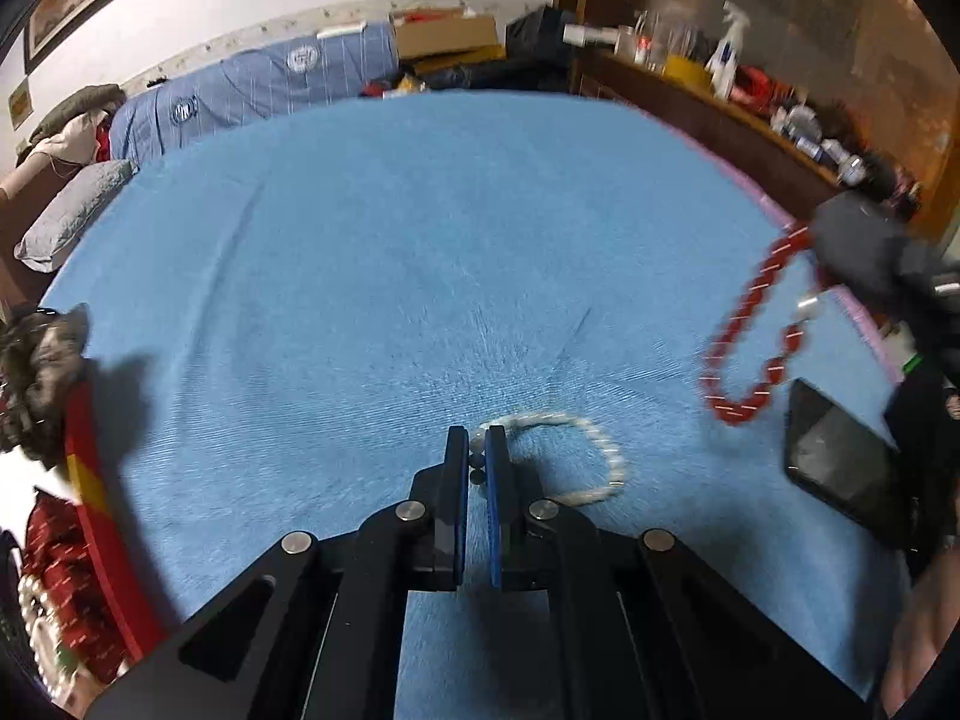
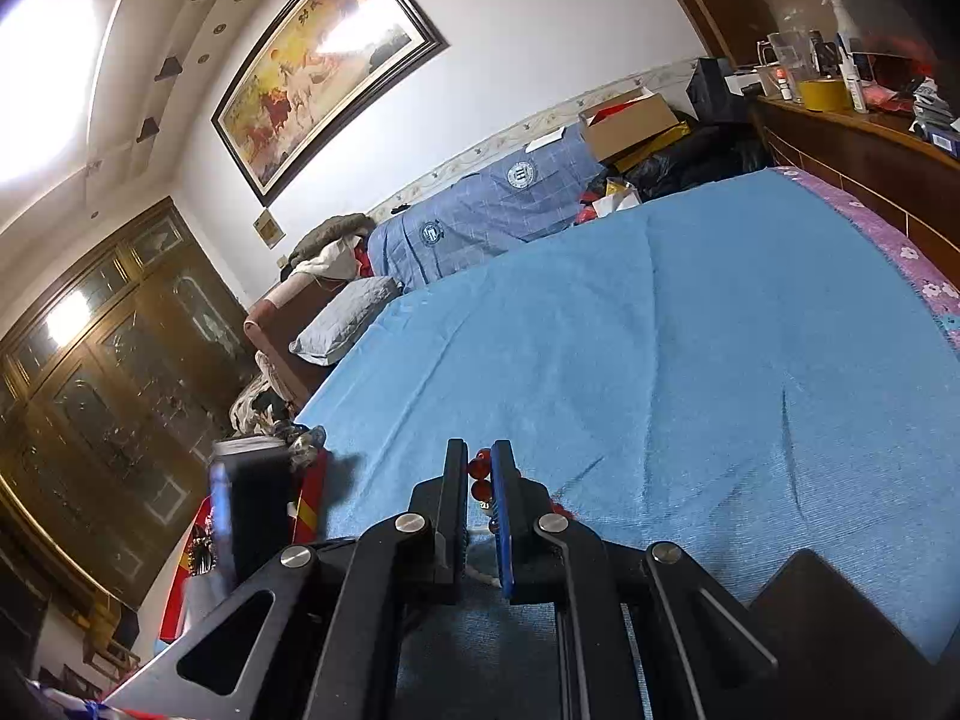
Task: Organize jewelry
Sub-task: 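Grasp the white pearl bracelet with the left gripper while the right grasps the red bead bracelet, then carry both held bracelets over the tray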
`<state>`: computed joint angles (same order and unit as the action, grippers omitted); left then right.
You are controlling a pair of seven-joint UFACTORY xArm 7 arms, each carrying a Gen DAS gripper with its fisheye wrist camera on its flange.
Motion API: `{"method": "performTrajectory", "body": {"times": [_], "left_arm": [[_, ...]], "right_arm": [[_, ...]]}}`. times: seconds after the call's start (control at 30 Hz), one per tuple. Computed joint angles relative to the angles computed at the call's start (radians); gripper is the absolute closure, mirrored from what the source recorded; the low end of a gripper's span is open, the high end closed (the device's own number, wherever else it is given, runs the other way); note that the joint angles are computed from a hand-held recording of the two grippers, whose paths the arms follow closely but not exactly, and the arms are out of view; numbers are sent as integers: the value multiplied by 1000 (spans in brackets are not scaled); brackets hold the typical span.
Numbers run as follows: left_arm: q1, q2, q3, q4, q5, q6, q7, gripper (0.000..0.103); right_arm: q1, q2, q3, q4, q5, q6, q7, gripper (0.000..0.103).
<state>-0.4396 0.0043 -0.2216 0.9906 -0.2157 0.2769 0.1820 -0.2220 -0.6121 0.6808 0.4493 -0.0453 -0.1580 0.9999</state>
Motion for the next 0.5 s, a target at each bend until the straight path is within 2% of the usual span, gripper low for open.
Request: {"method": "performTrajectory", "body": {"times": [0.1,0.13,0.5], "left_arm": [[-11,-84,20,-64,-157,-22,124,99],[-17,-109,25,-87,-176,-33,133,99],[-61,-222,94,-144,-204,-47,146,98]], "right_arm": [[-4,4,7,5,-5,3,-2,95],[-4,9,8,8,-7,2,-5,95],[-20,42,40,33,-23,-16,-36,95]]}}
